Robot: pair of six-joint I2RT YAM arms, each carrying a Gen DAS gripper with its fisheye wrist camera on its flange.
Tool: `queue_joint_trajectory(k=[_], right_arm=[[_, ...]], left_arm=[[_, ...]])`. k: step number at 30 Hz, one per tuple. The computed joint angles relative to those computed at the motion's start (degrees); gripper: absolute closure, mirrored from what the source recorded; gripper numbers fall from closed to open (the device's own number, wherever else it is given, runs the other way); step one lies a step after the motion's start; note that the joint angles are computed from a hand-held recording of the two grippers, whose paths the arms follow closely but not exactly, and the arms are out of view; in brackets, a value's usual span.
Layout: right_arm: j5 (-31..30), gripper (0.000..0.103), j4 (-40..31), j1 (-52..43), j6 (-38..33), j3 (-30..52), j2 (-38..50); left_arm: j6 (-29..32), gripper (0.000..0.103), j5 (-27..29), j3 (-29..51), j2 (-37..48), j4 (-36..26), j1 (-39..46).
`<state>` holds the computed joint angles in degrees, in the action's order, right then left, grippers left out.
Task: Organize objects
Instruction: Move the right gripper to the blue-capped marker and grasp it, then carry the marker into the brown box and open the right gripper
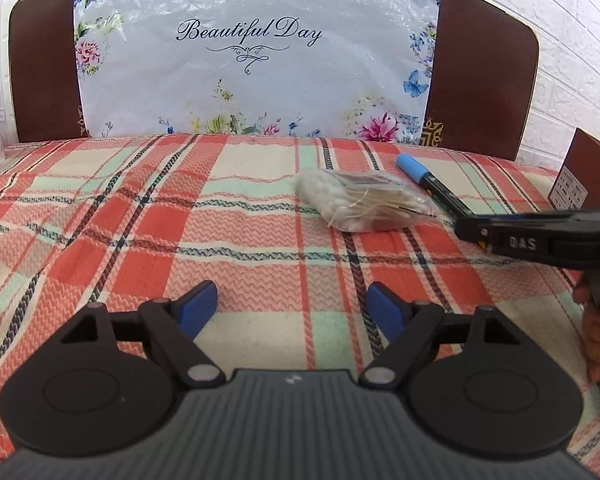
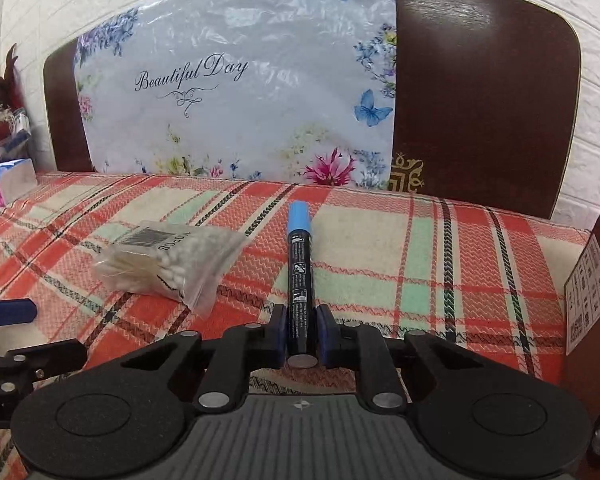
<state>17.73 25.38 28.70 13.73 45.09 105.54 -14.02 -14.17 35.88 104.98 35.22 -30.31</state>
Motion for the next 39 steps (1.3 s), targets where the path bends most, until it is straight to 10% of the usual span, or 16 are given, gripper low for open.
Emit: queue_joint_trajectory(k=[9,13,20,24,26,39], right_arm=[[1.8,0.088,1.2,8.0,15.5,-24.6,-22.1],[3.6,0.088,-3.9,14.4,28.1,-34.4,-37.1],[-0.6,0.088,-4.9,12.9,39.5,-40.8,-49.4],[-0.4,0.088,-4.8,14.4,40.7,-41.9,-54.8],[0.8,0.088,-6.9,15.9,39.8,-42.1,-58.7],[18.7,0.088,-27.7,11.8,23.5,-38.6,-85.7]], left_arm=[[1.3,0.017,-0.9,1.2,-0.1,-2.6,-0.6],[1.3,0.019,-0.5,5.5,-1.9,-12.8,-1.2],[-11.5,0.028,24.2,17.4,-6.9,-36.4,-5.0],[-14.4,0.031,27.2,22.5,-2.4,-39.4,-11.5],[-15.4,0.073,27.9,24.1,-0.4,-40.1,-13.4],[-6.6,0.076,22.2,59.4,11.7,-57.0,-23.4]])
